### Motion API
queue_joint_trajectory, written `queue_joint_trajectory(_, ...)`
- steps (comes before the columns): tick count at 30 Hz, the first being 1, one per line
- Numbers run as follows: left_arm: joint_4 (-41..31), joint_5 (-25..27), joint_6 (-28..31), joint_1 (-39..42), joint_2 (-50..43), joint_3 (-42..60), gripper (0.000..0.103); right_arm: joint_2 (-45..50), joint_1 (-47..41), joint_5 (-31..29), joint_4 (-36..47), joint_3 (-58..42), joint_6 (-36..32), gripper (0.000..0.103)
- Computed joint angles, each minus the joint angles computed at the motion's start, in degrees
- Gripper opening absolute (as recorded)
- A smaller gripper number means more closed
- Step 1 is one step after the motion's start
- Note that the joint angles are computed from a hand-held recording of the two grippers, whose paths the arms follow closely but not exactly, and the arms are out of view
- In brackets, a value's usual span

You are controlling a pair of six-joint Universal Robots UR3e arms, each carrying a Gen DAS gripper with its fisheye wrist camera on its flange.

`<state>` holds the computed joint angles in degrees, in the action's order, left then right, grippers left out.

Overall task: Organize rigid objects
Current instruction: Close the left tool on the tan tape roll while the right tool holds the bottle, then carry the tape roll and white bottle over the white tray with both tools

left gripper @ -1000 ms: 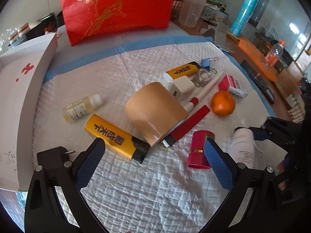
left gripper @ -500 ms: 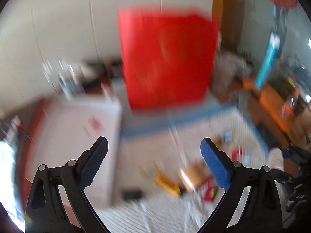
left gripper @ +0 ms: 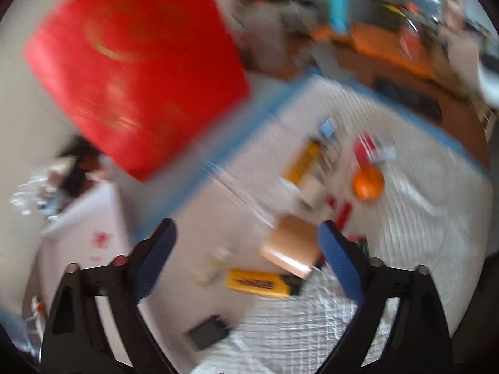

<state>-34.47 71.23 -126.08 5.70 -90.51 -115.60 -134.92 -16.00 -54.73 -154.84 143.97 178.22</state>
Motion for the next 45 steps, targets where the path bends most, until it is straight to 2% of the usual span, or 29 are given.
queue_joint_trajectory(2,1.61,-1.42,2.64,0.39,-3.11,-1.60,0.084,4.33,6.97,-8.40,-6.79,0.33,6.31,0.060)
queue_joint_trajectory(3,-0.33,-5.79,3.82,2.40,-3.45,-1.38,0.084,5.38,8.66,-10.83,-8.41,0.36,7.93,0.060)
queue_joint_trajectory(6,-6.32,-9.20,4.90,3.54,-6.42,3.34,0.084,10.07,18.27,-22.68,-13.91,-0.94,15.54,0.060)
queue_joint_trajectory(7,-10.17,-10.78,7.02,4.17,-6.90,4.84,0.084,12.26,22.81,-28.06,-15.51,-1.71,18.77,0.060)
queue_joint_trajectory(8,-12.44,-11.70,8.63,4.49,-6.84,5.18,0.084,13.55,25.17,-30.96,-16.15,-2.29,20.52,0.060)
queue_joint_trajectory(10,-14.68,-13.22,12.49,5.37,-5.61,4.16,0.084,16.50,32.26,-39.02,-17.20,-3.65,25.17,0.060)
queue_joint_trajectory(13,-11.54,-12.25,12.02,5.04,-5.43,2.66,0.084,18.00,36.67,-43.85,-16.00,-4.96,28.50,0.060)
queue_joint_trajectory(16,-9.72,-10.84,8.42,3.33,-8.95,4.43,0.084,17.86,36.04,-42.90,-13.31,-6.16,27.90,0.060)
queue_joint_trajectory(19,-5.37,-8.86,7.33,2.14,-10.94,2.73,0.084,19.14,35.37,-42.04,-13.57,-7.11,27.17,0.060)
queue_joint_trajectory(21,-5.18,-10.32,6.26,2.55,-10.98,2.47,0.070,19.65,34.34,-40.11,-14.40,-7.10,26.43,0.060)
queue_joint_trajectory(22,-6.52,-10.24,5.23,2.39,-11.38,3.65,0.047,20.26,34.14,-39.73,-14.62,-7.40,25.75,0.060)
queue_joint_trajectory(24,-3.82,-7.67,1.03,1.44,-11.56,4.17,0.047,20.72,33.93,-39.16,-14.83,-7.61,25.26,0.060)
queue_joint_trajectory(26,-5.70,-8.50,-0.21,2.89,-9.38,4.64,0.047,19.91,32.15,-37.40,-14.38,-7.93,24.36,0.060)
queue_joint_trajectory(31,-14.51,-15.23,-3.42,11.24,0.24,7.14,0.047,16.19,27.26,-32.52,-14.05,-12.28,20.74,0.060)
queue_joint_trajectory(33,-16.87,-17.08,-5.35,14.80,4.59,8.52,0.047,17.01,27.68,-32.65,-15.15,-15.61,19.61,0.060)
queue_joint_trajectory(36,-21.24,-19.13,-7.79,19.46,9.66,13.55,0.047,19.98,28.28,-31.29,-15.25,-23.52,16.91,0.060)
queue_joint_trajectory(38,-24.41,-20.18,-10.02,22.69,11.16,20.18,0.047,24.17,29.96,-32.05,-13.10,-32.54,13.85,0.060)
queue_joint_trajectory(42,-32.07,-25.85,-14.96,33.88,10.84,37.48,0.047,31.94,32.39,-31.78,-8.36,-50.67,10.20,0.060)
queue_joint_trajectory(45,-34.40,-29.18,-18.74,42.05,6.75,51.39,0.047,38.53,34.88,-32.58,-4.73,-63.84,8.99,0.060)
